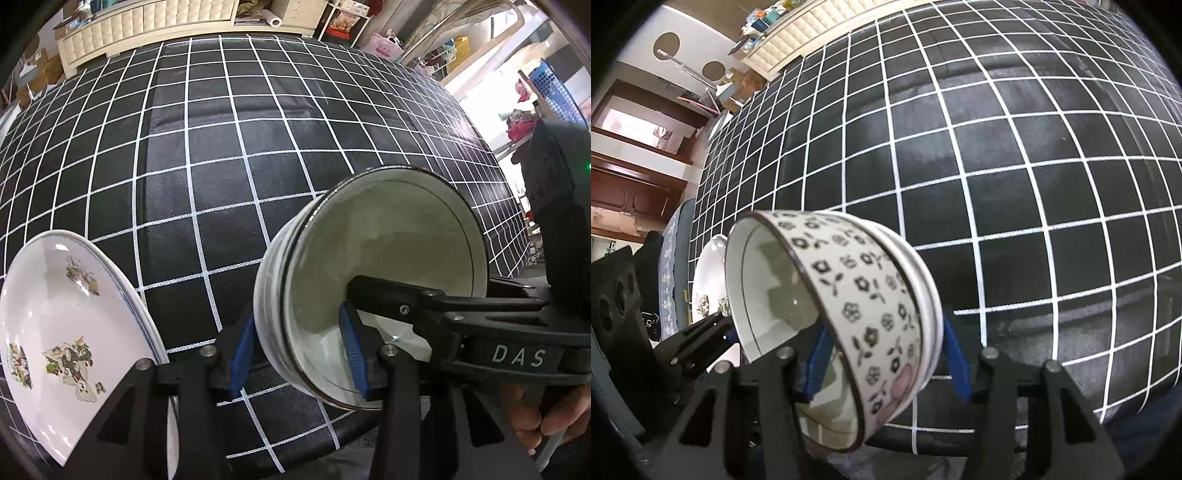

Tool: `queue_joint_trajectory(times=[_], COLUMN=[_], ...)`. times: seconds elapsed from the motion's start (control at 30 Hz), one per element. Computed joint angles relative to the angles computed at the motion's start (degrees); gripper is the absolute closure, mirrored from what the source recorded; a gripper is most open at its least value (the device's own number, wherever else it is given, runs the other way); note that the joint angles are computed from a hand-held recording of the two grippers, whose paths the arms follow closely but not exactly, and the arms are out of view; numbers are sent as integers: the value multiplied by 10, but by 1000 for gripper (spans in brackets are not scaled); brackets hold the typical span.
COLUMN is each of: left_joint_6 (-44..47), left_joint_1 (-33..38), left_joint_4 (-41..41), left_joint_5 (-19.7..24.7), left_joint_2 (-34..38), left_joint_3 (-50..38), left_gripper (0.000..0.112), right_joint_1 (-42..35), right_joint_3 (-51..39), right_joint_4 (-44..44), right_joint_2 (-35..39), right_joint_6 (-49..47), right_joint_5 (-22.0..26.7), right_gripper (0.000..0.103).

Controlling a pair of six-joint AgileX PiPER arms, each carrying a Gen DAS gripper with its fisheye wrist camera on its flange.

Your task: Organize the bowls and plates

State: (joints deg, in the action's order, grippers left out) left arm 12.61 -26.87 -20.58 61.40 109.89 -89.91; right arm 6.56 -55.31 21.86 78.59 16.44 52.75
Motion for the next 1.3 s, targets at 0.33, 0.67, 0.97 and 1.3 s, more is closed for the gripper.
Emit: queue_joint_trajectory(times=[0.33, 0.67, 0.97, 1.3], left_joint_6=[-70, -86, -75, -68], left_joint_1=[-49, -54, -25, 47], left_joint_4=[64, 76, 74, 79], left_joint_5=[-18, -26, -2, 23], left_joint_2=[-3, -35, -89, -146], left_joint_3=[-8, 20, 20, 27], left_gripper=[74, 76, 78, 78], right_joint_1=[18, 30, 85, 185], right_joint_3=[3, -5, -70, -187], right_joint_4=[-15, -15, -51, -83], right_joint_2=[-3, -22, -13, 65], right_joint_6=[51, 72, 119, 159], right_joint_5=[-6, 6, 19, 35], right_gripper=[45, 45, 45, 46])
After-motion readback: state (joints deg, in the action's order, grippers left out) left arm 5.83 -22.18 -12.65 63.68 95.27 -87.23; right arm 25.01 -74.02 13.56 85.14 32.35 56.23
